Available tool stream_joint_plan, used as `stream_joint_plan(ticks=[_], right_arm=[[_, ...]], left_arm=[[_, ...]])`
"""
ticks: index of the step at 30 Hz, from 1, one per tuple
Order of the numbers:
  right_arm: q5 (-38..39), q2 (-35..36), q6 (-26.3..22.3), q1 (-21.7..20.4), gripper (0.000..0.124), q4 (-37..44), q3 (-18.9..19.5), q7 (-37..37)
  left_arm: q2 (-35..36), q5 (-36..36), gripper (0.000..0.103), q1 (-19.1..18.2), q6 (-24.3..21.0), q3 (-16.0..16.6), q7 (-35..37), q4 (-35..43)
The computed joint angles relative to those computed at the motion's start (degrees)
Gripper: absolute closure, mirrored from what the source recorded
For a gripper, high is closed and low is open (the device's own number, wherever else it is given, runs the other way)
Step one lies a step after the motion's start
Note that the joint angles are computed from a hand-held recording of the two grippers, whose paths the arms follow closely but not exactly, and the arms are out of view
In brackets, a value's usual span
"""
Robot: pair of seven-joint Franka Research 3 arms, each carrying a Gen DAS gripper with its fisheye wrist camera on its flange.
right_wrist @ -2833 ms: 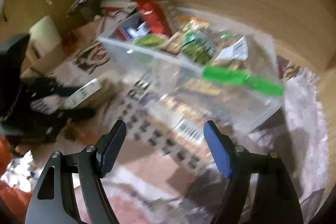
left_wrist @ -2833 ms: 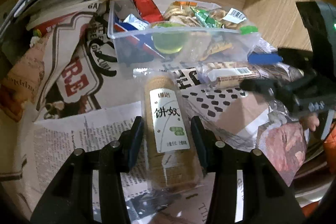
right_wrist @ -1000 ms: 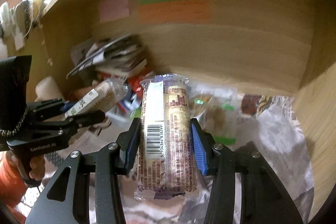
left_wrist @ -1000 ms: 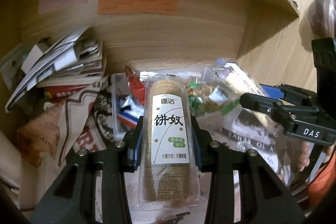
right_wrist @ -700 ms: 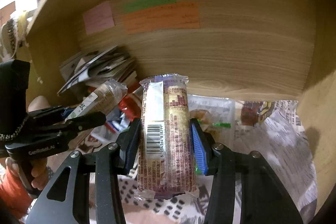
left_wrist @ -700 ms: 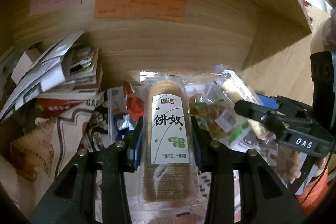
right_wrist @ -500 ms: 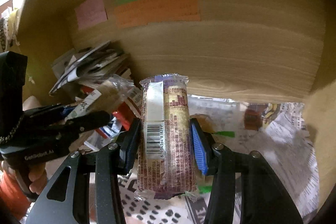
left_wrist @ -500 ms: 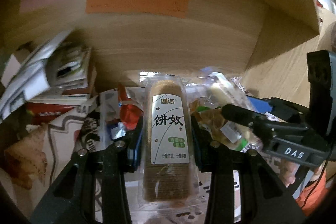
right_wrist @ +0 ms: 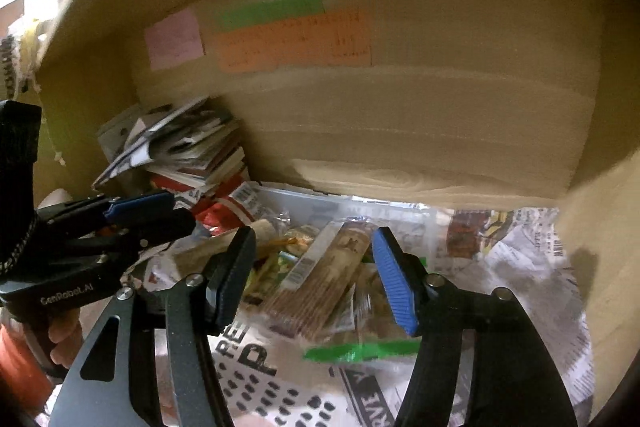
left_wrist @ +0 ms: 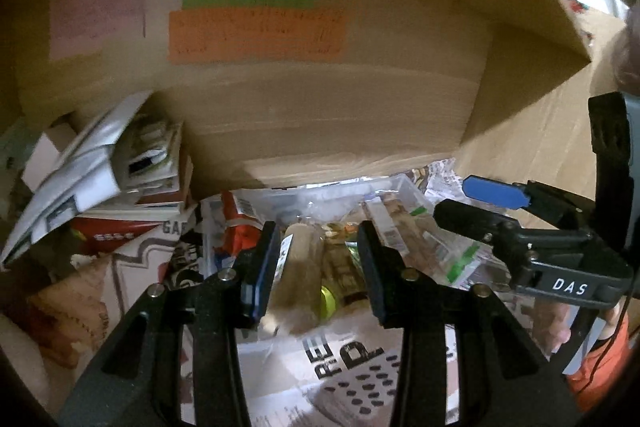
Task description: Organize snacks
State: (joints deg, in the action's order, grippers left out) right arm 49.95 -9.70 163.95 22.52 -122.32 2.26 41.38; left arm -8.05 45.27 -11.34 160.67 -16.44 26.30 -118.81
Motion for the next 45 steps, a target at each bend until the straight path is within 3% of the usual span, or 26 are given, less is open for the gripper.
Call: stream_joint_plan(ticks=[6,11,17,25,29,33,45], right_arm=[[5.8,-7.1,2.4,3.1,0.067,-5.3,-1.8,-5.6],[10.2,-13.3,6.0,7.0,0.066,-9.4,-3.6,-9.7],[12.9,-19.3,13.0,12.8,0.052,-13.7,-5.9,-11.9],[9.7,-23.9,19.2,19.0,0.038,-17.6,-8.6,-9.2],[6.8,-25.3,20.7,19.4,0.034,-19.1,-8.1,-6.8],[4.4,-26.4,23.3,21.0,0.021,-20.7,-8.6,-4.8],[-3.9,-27.5,23.7,21.4,0.021,-22.8,-10.1,2.3]], left_arm=[[-7.2,3.1,0.063,1.3,1.5,-2.0,-6.0,-5.2],[-13.7,6.5,0.062,3.8,0.9,-5.9,-10.8,-8.1],[-20.4,10.3,0.046,6.6,-1.4,-10.4,-16.1,-10.1],[-26.2,12.2,0.026,8.2,-5.1,-13.9,-19.6,-11.7],[-27.7,12.9,0.016,8.4,-6.0,-14.6,-20.9,-12.3],[-29.0,14.0,0.006,9.1,-7.2,-15.8,-22.3,-12.8],[-29.6,15.4,0.0,8.2,-8.9,-16.2,-23.4,-12.8]])
